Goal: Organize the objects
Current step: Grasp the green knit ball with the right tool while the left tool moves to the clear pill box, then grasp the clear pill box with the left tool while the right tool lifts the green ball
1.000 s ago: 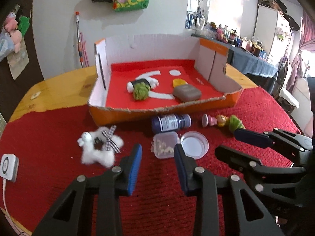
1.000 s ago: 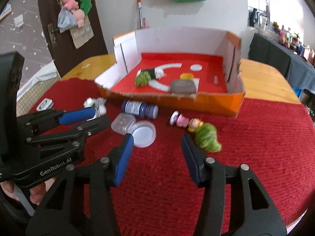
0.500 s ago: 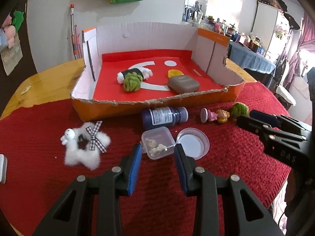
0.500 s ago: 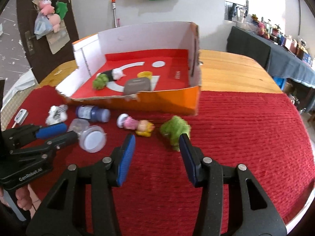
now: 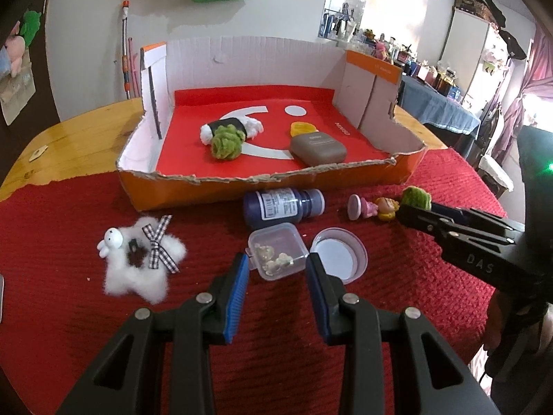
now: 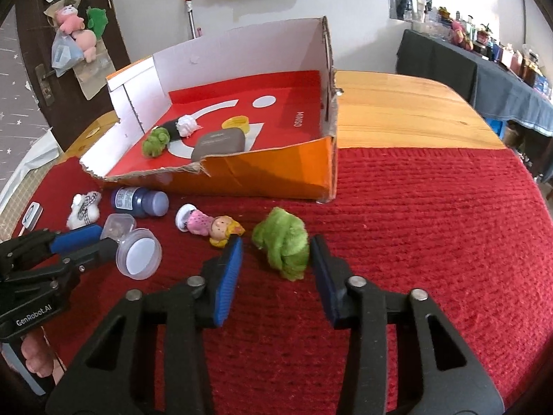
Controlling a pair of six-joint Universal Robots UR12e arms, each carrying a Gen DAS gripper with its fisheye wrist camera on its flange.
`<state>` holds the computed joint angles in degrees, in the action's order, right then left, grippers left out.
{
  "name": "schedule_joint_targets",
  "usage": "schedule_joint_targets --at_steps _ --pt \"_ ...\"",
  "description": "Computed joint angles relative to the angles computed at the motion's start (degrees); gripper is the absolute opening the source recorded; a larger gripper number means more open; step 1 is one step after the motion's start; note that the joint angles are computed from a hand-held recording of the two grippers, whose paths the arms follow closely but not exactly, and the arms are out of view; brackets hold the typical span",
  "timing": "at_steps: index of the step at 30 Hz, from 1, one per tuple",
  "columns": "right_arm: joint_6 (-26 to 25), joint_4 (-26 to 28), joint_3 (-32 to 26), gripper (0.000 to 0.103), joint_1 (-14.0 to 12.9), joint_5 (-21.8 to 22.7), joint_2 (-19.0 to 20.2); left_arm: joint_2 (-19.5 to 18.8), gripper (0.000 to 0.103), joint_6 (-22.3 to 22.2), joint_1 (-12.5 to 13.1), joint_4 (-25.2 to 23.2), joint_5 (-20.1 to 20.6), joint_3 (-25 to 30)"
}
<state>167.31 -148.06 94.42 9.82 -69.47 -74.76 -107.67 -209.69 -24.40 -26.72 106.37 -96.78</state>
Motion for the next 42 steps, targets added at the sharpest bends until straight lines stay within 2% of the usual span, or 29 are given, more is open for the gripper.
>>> schedule_joint_targets --at_steps 6,9,16,20,24,27,36,42 --pt "-0.13 0.60 0.19 0.026 -0.25 1.00 -0.25 -0.55 0.036 1.35 -0.10 0.11 -0.61 0.86" --pt "-0.41 0.90 0.28 0.025 -0.21 1.16 -0.40 -0.71 0.036 1.18 0.31 0.21 -2.26 1.20" --pt "-0.40 0.95 0.20 0.025 -0.15 1.32 -0.26 -1.82 0.040 0.40 0.12 -1.20 -1.60 2.29" --pt "-0.39 0.76 0.21 0.025 -0.14 1.34 -0.21 -2.56 0.041 0.89 -0.51 -1.75 0.34 3.10" --pt "-0.33 0.67 0.29 0.024 -0.14 1.59 -0.30 -1.90 0.038 -0.49 0.17 -0.44 -1.49 2.06" --pt "-0.63 0.35 0.66 0.020 -0.14 1.96 -0.68 -1.52 0.037 -0.72 0.19 -0.10 -1.43 1.58" --pt "-2.60 -0.33 2.18 0.020 0.40 6.07 -2.53 -0.13 0.037 -1.28 -0.12 1.21 -0.63 0.20" --pt "-3.17 -1.32 2.84 0.020 0.51 9.69 -3.77 1.13 0.037 -0.89 -0.56 2.87 1.81 -0.42"
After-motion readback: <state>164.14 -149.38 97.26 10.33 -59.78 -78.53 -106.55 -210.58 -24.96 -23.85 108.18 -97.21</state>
